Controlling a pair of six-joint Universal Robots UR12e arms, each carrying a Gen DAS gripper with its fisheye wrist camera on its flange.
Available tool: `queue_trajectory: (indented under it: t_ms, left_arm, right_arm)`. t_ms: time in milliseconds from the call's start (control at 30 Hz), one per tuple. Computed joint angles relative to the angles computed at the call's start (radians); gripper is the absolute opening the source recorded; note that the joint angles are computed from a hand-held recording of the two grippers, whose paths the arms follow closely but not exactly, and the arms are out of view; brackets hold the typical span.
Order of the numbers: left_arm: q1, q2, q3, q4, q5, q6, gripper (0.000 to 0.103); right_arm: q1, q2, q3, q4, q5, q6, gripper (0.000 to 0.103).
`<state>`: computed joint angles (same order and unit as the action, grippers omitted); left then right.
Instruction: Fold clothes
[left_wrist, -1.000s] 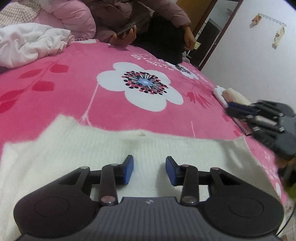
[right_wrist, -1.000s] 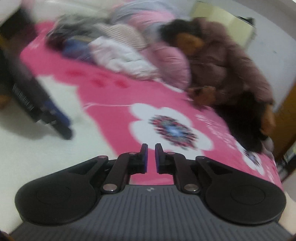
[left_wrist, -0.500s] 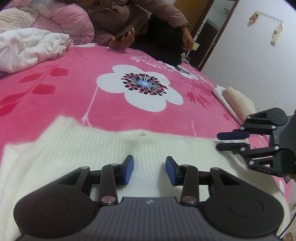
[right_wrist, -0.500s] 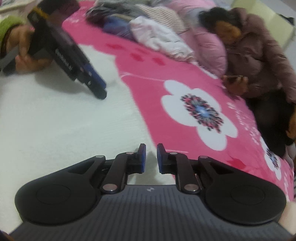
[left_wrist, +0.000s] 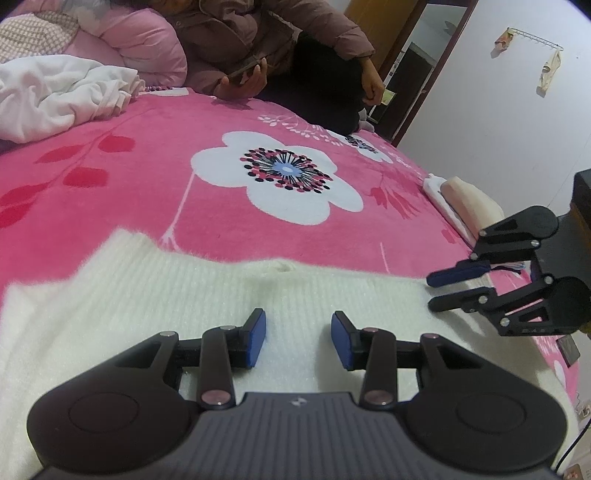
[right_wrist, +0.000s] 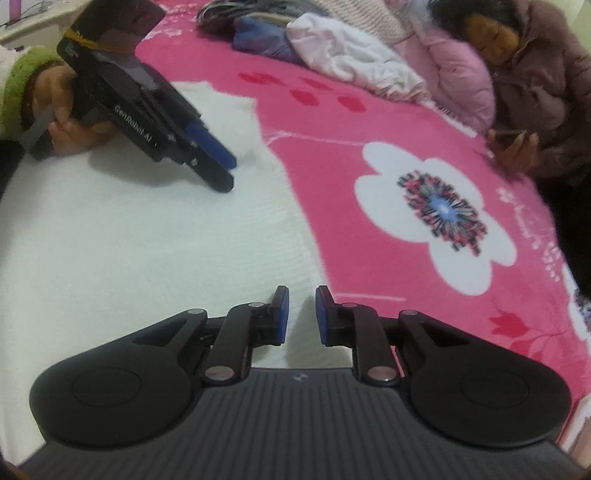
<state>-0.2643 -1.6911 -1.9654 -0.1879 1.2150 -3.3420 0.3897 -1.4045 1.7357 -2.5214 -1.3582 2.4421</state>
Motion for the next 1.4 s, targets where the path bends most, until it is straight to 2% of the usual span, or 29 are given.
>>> queue_trajectory:
  t_ms: [233,333,467,600,700,833,867,967,1033,1133,1167,1233,1333,1400]
  left_arm:
    - [-0.002,-0.001,0.0,0.003,0.007,0.003,0.041]
    - [-0.003,-0.001,-0.001,0.006,0.008,0.003,0.041]
    - [-0.004,-0.001,-0.004,0.018,0.012,0.001,0.041]
    - [-0.006,-0.003,-0.006,0.029,0.019,-0.002,0.041]
    - [-0.013,-0.002,-0.006,0.035,0.044,-0.001,0.041]
    - [-0.027,-0.001,-0.002,0.031,0.084,0.018,0.041]
    - [-0.03,-0.001,-0.001,0.029,0.093,0.023,0.041]
    - [-0.04,-0.001,0.004,0.02,0.121,0.039,0.041]
    - [-0.046,-0.001,0.007,0.014,0.139,0.052,0.041]
    - [-0.055,-0.002,0.011,0.005,0.163,0.071,0.041]
    - [-0.056,-0.001,0.011,0.004,0.166,0.073,0.041]
    - [-0.056,-0.002,0.012,0.003,0.167,0.076,0.041]
    - [-0.056,-0.002,0.011,0.004,0.167,0.076,0.041]
    - [-0.056,-0.002,0.011,0.004,0.167,0.076,0.041]
  right_arm:
    - [-0.002,0.016,-0.015,0.036,0.007,0.011,0.019]
    - [0.0,0.016,-0.013,0.038,0.005,0.016,0.014]
    - [0.015,0.009,0.018,-0.036,-0.028,0.001,0.004]
    - [0.056,-0.001,0.079,-0.215,-0.153,-0.057,0.003]
    - [0.098,0.011,0.11,-0.35,-0.302,-0.164,0.002]
    - [0.122,0.047,0.124,-0.456,-0.41,-0.245,0.002]
    - [0.123,0.056,0.124,-0.47,-0.419,-0.241,0.002]
    - [0.118,0.076,0.125,-0.496,-0.422,-0.184,0.002]
    - [0.113,0.079,0.123,-0.505,-0.414,-0.114,0.003]
    - [0.07,0.045,0.133,-0.487,-0.284,0.092,0.008]
    - [0.05,0.03,0.139,-0.481,-0.235,0.164,0.019]
    - [0.01,-0.003,0.162,-0.513,-0.165,0.301,0.035]
    - [-0.022,-0.043,0.196,-0.582,-0.199,0.397,0.035]
    - [-0.042,-0.069,0.216,-0.585,-0.208,0.402,0.035]
